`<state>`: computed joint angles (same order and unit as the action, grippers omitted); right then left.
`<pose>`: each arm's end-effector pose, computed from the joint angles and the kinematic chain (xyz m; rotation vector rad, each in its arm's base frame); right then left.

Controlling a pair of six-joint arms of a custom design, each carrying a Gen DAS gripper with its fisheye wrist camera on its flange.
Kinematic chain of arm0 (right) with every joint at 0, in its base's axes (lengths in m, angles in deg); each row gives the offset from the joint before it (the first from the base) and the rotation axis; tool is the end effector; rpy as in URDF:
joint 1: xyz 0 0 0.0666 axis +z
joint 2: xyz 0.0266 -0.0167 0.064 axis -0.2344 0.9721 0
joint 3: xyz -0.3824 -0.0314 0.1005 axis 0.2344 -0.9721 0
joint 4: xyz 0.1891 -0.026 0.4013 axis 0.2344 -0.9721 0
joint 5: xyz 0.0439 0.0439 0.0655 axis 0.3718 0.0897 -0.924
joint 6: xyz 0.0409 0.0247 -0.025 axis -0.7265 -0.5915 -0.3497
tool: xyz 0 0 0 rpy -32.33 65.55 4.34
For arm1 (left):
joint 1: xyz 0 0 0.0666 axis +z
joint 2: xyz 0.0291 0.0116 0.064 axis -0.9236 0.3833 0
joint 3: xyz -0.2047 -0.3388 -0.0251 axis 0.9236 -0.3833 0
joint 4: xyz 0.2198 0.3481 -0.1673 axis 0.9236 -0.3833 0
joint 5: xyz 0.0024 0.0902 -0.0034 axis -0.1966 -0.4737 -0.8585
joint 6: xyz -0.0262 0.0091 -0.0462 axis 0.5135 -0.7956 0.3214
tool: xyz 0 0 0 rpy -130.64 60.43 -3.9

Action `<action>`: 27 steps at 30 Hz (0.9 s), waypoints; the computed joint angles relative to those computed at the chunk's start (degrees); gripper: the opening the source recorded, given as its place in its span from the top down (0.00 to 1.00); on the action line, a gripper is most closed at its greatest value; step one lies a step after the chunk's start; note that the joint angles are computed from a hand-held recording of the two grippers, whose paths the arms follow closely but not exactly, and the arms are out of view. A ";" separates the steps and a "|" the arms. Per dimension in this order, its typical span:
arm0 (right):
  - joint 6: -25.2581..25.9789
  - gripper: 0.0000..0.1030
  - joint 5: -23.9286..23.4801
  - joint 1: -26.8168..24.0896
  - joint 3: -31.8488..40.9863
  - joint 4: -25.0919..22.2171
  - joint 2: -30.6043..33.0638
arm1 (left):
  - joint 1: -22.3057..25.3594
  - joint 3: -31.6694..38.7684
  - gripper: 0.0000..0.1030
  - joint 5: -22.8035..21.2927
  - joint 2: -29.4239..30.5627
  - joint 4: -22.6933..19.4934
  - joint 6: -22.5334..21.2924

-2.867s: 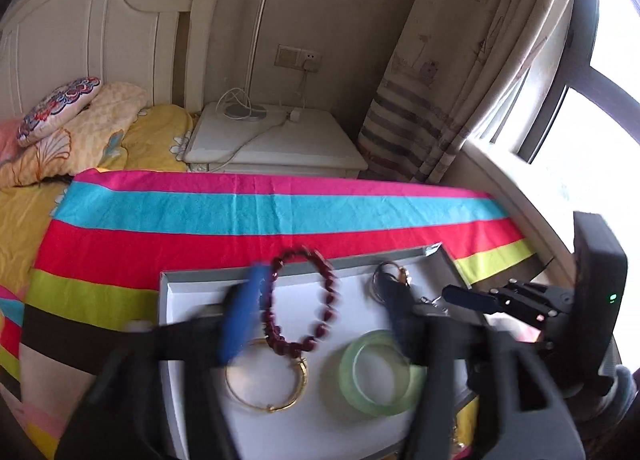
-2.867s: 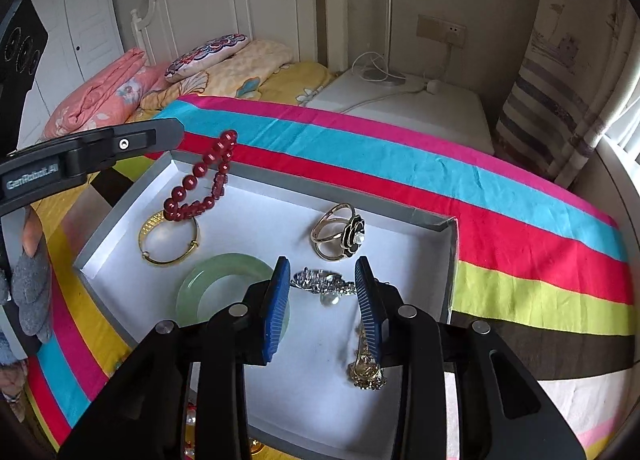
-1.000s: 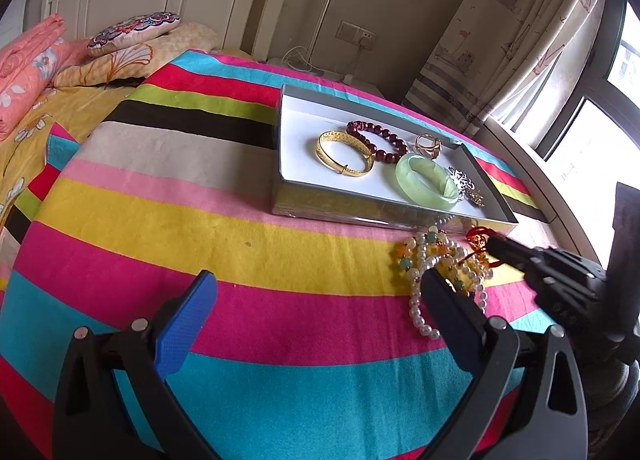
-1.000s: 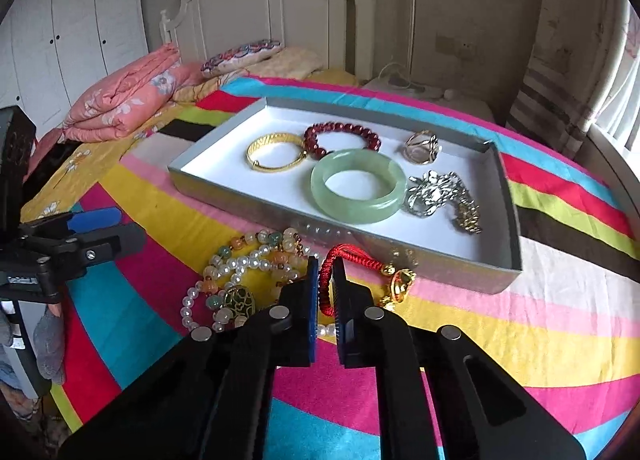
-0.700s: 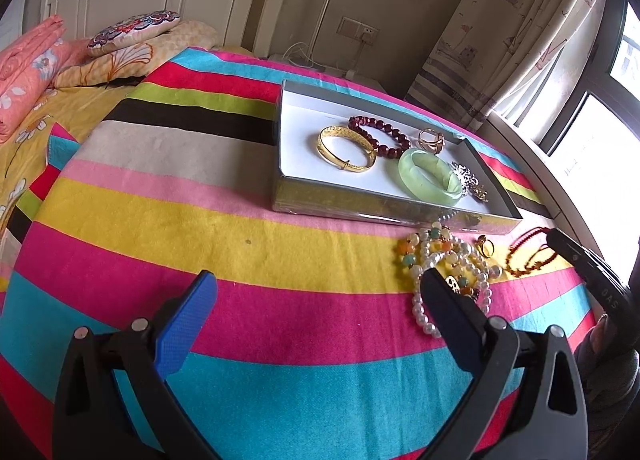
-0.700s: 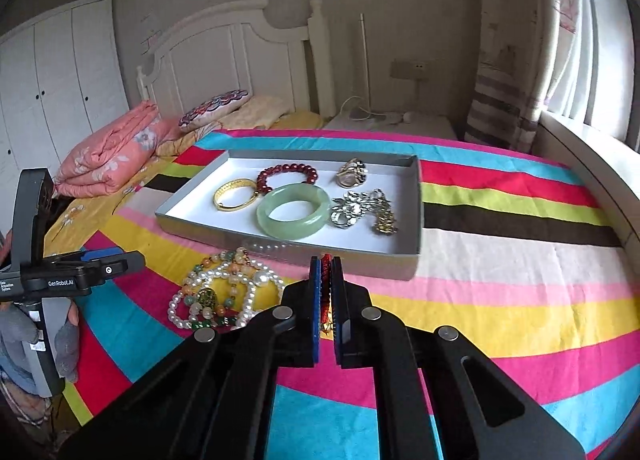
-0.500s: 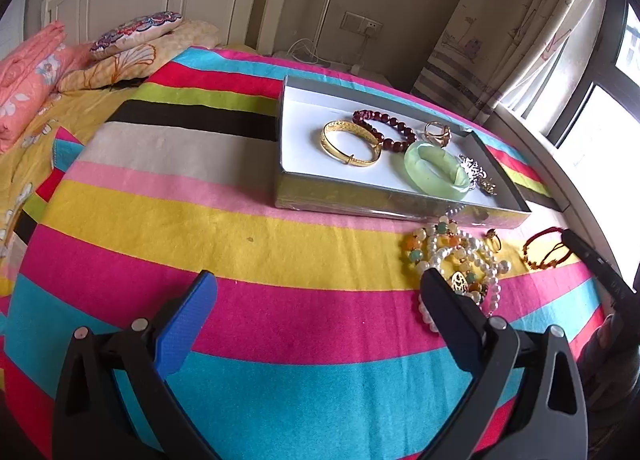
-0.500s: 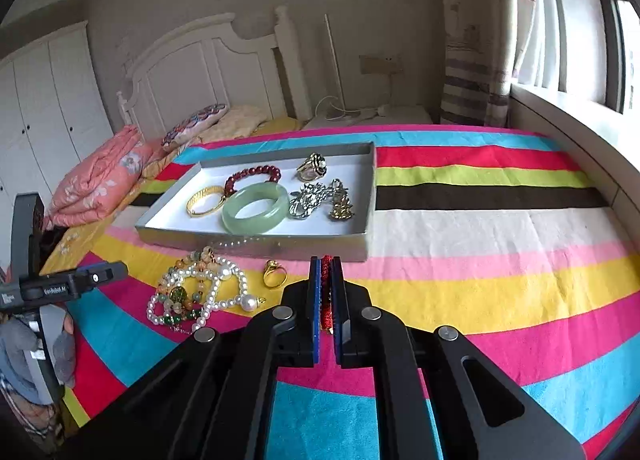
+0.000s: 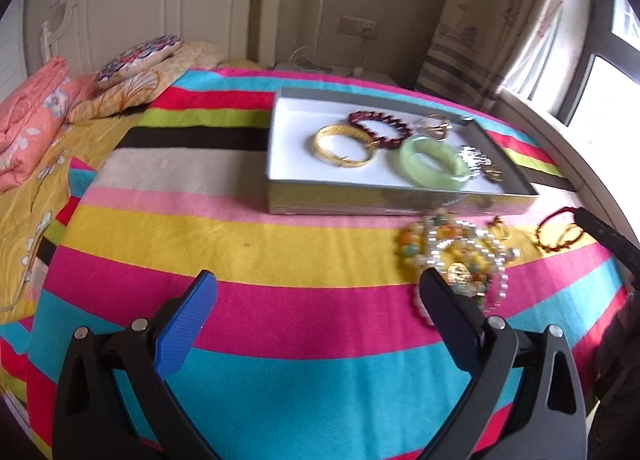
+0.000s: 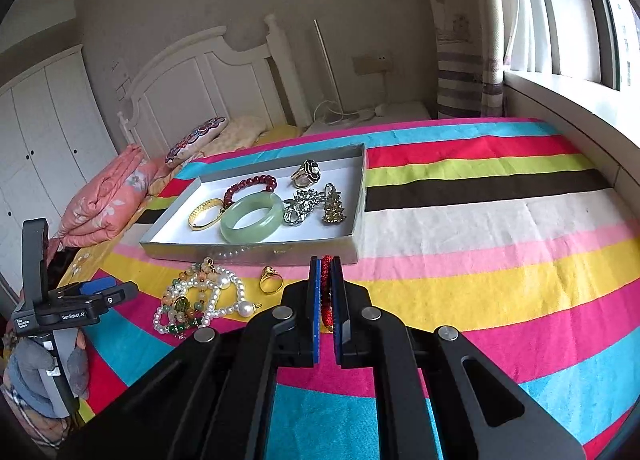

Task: Organize jewelry
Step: 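Grasp the jade-and-pearl bead bracelet with the left tool while the right tool holds the red string bracelet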

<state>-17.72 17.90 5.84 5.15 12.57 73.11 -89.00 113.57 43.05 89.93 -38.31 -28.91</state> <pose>0.5067 0.1818 0.4488 -0.1723 2.1683 0.4443 0.4774 -0.1835 0.4533 -0.0236 2.3622 -0.1797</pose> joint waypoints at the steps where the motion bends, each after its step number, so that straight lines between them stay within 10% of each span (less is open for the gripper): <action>1: 0.05 0.93 -0.03 0.03 0.04 -0.01 0.04 | -0.11 -0.09 0.04 1.96 -0.26 0.33 0.42; 5: 0.39 0.93 0.25 0.17 0.24 -0.44 0.19 | -0.07 0.81 0.31 11.49 0.44 0.40 2.27; 8: 0.77 0.93 0.37 0.30 0.12 -0.35 0.05 | -0.40 1.23 0.31 13.11 1.21 0.02 3.27; 20: -0.17 0.93 -2.13 -0.53 -0.39 0.48 -0.24 | -4.13 7.43 0.53 5.70 7.30 -4.37 2.07; 23: -0.29 0.93 -2.34 -0.55 -0.55 0.64 -0.39 | -3.65 6.80 0.89 6.22 7.14 -2.88 2.74; 27: -0.35 0.93 -2.49 -0.60 -0.60 0.74 -0.43 | -4.01 4.31 0.91 5.51 4.46 1.46 0.81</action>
<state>-18.07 15.41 5.24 4.54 13.31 72.68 -93.01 117.88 48.56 94.39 -36.85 -28.11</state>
